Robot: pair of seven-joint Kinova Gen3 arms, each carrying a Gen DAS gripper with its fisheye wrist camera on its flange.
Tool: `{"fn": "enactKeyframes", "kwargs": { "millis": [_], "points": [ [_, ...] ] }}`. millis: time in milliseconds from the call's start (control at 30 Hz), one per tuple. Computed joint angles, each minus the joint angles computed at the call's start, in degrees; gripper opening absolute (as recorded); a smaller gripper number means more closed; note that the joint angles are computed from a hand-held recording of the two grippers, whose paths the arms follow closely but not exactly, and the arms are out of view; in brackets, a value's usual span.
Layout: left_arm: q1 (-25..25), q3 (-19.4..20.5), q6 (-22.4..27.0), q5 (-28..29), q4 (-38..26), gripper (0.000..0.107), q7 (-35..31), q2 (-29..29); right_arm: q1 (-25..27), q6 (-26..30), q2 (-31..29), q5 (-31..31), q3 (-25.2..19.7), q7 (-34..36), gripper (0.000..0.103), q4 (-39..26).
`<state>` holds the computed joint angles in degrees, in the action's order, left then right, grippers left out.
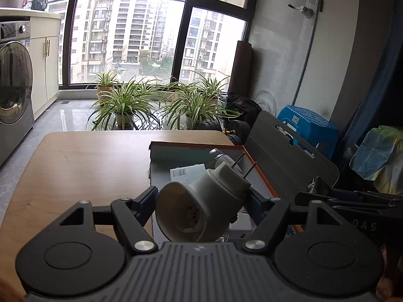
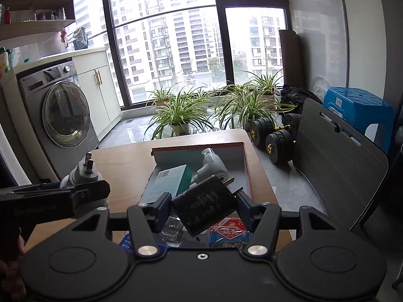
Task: Organize rigid objects
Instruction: 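Carry the white plug with the left tool while the right tool carries the black charger over the tray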
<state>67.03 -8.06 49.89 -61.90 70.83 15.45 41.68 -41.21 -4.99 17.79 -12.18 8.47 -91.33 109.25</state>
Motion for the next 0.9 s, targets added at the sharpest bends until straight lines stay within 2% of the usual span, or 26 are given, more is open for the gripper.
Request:
{"fn": "enactKeyframes", "kwargs": {
  "millis": [667,900],
  "points": [
    [-0.3,-0.1,-1.8,3.6,-2.7,0.075,-5.0,1.6,1.1,0.5,0.8,1.1,-0.4,-0.6,0.068,-1.3],
    [-0.5,-0.6,-2.3,5.2,-3.4,0.075,-6.6,1.9,2.6,2.5,1.7,2.8,-1.6,-1.9,0.068,-3.7]
  ]
}}
